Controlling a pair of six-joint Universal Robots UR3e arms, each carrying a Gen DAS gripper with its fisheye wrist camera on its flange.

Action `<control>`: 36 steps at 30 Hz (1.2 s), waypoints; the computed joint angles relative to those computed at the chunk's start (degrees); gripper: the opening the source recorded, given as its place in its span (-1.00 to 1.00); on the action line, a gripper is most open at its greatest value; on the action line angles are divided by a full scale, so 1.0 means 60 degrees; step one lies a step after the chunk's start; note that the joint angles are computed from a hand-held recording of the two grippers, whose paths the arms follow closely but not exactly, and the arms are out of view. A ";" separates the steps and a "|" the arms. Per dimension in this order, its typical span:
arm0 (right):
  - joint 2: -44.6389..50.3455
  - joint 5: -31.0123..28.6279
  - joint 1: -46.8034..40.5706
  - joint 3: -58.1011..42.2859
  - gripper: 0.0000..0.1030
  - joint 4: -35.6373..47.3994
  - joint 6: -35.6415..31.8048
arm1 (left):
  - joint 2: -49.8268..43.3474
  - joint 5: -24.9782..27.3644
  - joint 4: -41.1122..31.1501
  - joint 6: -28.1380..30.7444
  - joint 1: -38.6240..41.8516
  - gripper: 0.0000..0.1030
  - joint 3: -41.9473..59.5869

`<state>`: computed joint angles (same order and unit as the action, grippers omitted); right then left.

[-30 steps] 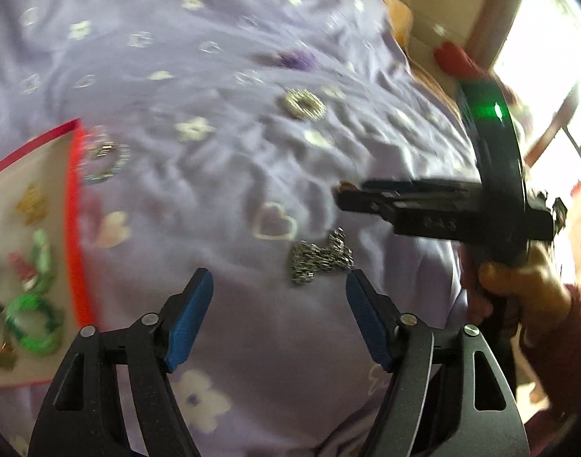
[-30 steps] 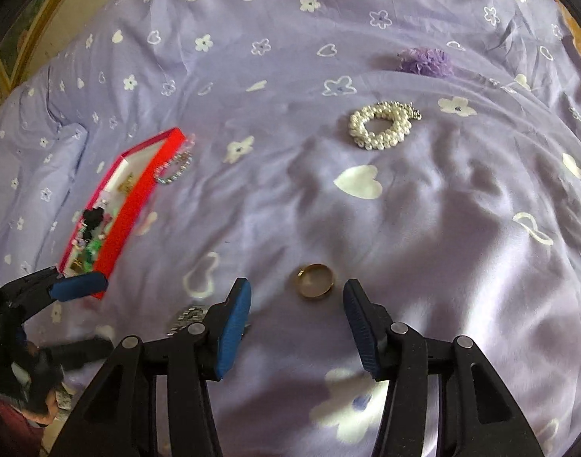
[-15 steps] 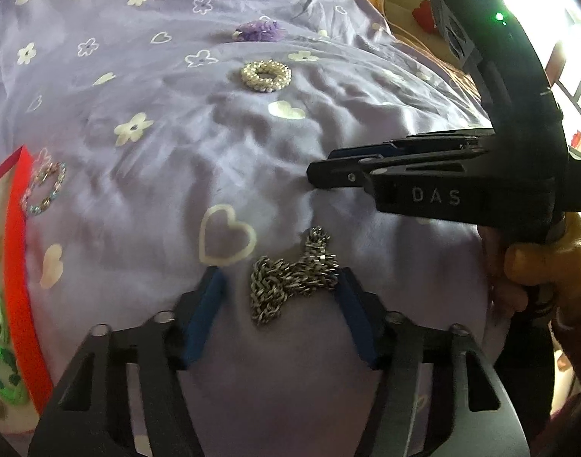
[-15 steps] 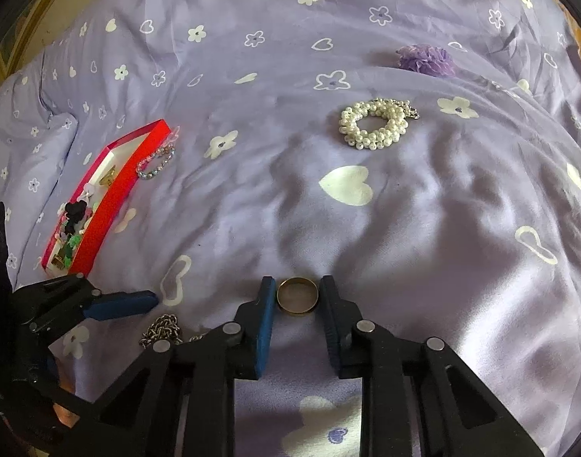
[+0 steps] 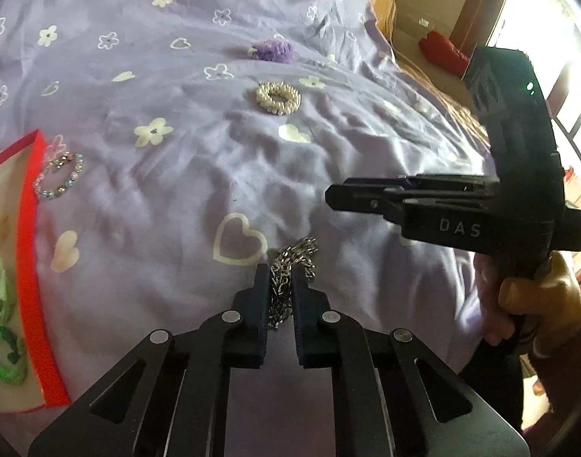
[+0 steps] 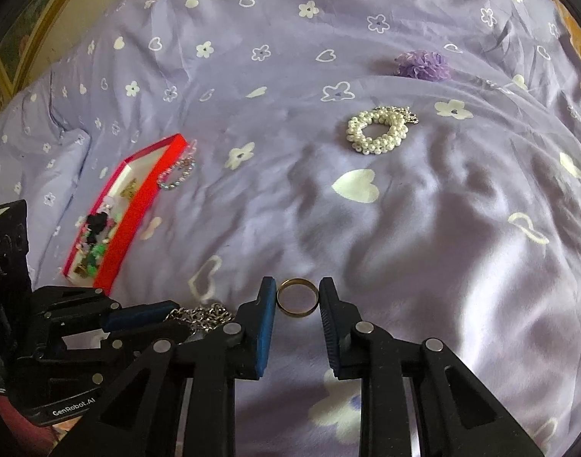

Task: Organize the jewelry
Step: 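Grasp the silver chain with the left tool while the right tool grasps the gold ring, then carry the silver chain and gold ring over the red box with both tools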

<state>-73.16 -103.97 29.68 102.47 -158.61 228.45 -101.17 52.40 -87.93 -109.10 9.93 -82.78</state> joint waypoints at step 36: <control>0.3617 0.0374 0.1295 -0.6821 -0.55 0.2249 -0.0765 | -0.0872 -0.1549 -0.2954 0.0302 0.3395 -0.84 0.3345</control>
